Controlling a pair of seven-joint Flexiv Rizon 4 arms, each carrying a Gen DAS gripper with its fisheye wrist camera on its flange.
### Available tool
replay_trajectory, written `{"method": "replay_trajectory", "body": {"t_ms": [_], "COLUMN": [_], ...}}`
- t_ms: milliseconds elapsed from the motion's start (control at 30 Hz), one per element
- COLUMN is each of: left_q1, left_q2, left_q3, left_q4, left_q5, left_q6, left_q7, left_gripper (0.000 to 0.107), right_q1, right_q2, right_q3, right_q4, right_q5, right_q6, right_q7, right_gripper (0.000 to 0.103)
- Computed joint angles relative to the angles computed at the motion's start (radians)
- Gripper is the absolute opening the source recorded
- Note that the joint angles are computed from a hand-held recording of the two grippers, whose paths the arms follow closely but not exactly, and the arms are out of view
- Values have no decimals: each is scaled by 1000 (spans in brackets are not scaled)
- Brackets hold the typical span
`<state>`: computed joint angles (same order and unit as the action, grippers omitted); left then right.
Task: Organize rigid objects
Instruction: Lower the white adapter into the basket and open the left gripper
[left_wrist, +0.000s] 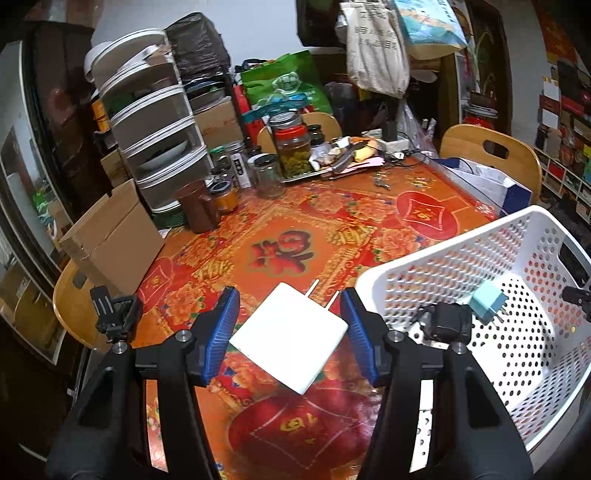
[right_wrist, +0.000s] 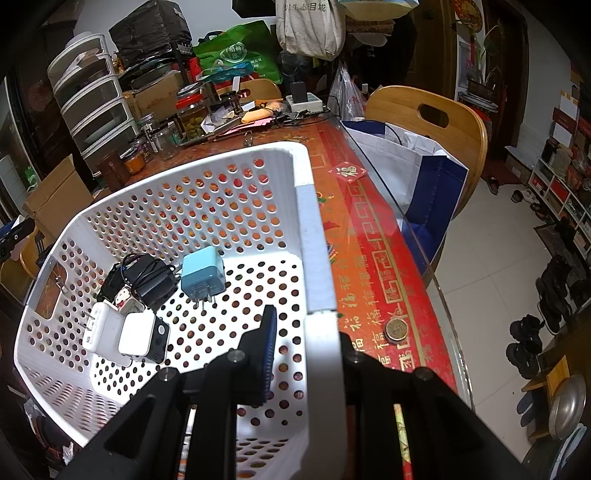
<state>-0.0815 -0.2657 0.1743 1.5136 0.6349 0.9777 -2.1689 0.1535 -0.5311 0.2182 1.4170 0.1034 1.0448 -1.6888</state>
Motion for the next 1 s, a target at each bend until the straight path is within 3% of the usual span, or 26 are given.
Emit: {"method": "replay_trajectory", "body": {"t_ms": [333,567,733,1000], "left_q1": [-30,-22,-63,-128], "left_q2": [-54,-152,-249,-374], "left_q3": [-39,-98,-104,-93], "left_q4": [-53,-131,-256,-449], "left_q5": [-67,-288,-357,-380], "left_q6": [-11,-72,-184,-393], "left_q7": [99,330,439,545], "left_gripper": [54,54,54,54], "right_q1": [0,-1,-1,-1], "right_q2": [0,0,0,1], "right_q3": [0,3,2,3], "right_q4": [0,-7,-6,-8], "right_q5": [3,9,10,14], "right_q6": [1,-4,-4,-4], "right_q7": [-2,-6,-6,-9], "right_gripper": [20,21,21,21]}}
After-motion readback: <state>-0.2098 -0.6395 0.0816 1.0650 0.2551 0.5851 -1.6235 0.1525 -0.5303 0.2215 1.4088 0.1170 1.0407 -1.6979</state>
